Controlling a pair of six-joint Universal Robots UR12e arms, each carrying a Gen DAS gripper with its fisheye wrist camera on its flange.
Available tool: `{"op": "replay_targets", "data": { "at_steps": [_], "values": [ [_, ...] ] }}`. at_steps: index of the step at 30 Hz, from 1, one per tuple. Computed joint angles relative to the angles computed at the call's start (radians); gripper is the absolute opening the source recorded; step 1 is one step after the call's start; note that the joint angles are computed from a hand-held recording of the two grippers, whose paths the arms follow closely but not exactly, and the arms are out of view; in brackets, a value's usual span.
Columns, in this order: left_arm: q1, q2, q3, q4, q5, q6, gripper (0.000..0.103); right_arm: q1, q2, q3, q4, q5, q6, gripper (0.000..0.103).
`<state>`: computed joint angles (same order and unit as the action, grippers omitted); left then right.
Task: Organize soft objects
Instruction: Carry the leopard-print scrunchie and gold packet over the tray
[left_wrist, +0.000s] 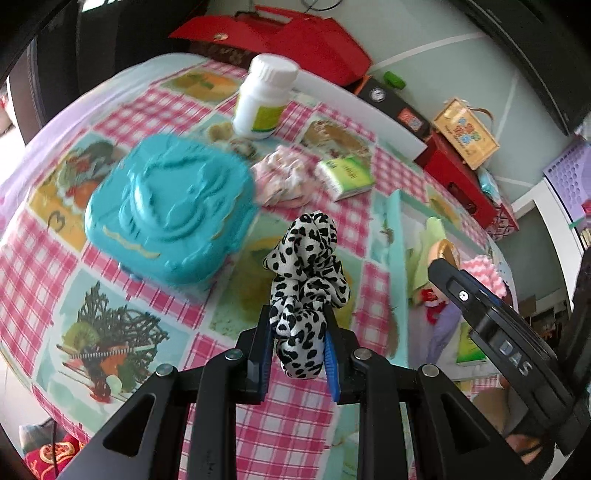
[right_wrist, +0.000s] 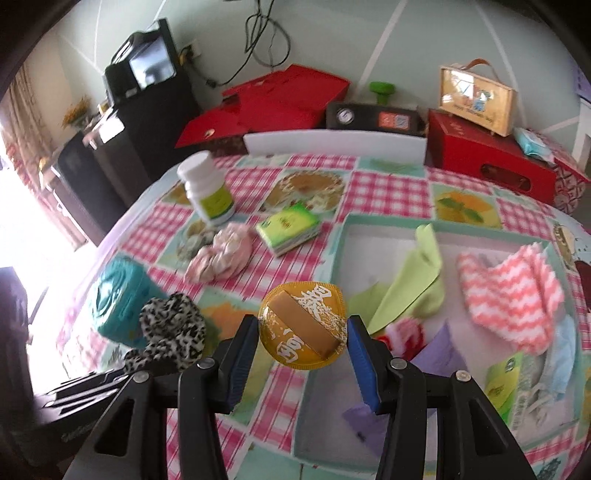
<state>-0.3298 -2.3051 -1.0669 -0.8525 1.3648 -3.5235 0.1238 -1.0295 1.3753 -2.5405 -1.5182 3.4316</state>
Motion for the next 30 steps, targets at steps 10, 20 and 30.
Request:
{"op": "replay_targets", "data": {
  "at_steps": [10, 20, 30],
  "values": [
    [-0.02, -0.048, 0.123, -0.025, -0.009, 0.075, 0.025, -0.023, -0.019, 0.019, -0.036, -0.059, 0.037, 0.052],
    [-0.05, -0.146, 0.322, -0.084, -0.006, 0.133, 0.025, -0.055, -0.034, 0.041, -0.047, -0.171, 0.091, 0.052],
    [-0.077, -0.271, 0.545, -0.198, -0.049, 0.177, 0.025, -0.088, -0.051, 0.068, -0.038, -0.244, 0.163, 0.052]
  ]
}}
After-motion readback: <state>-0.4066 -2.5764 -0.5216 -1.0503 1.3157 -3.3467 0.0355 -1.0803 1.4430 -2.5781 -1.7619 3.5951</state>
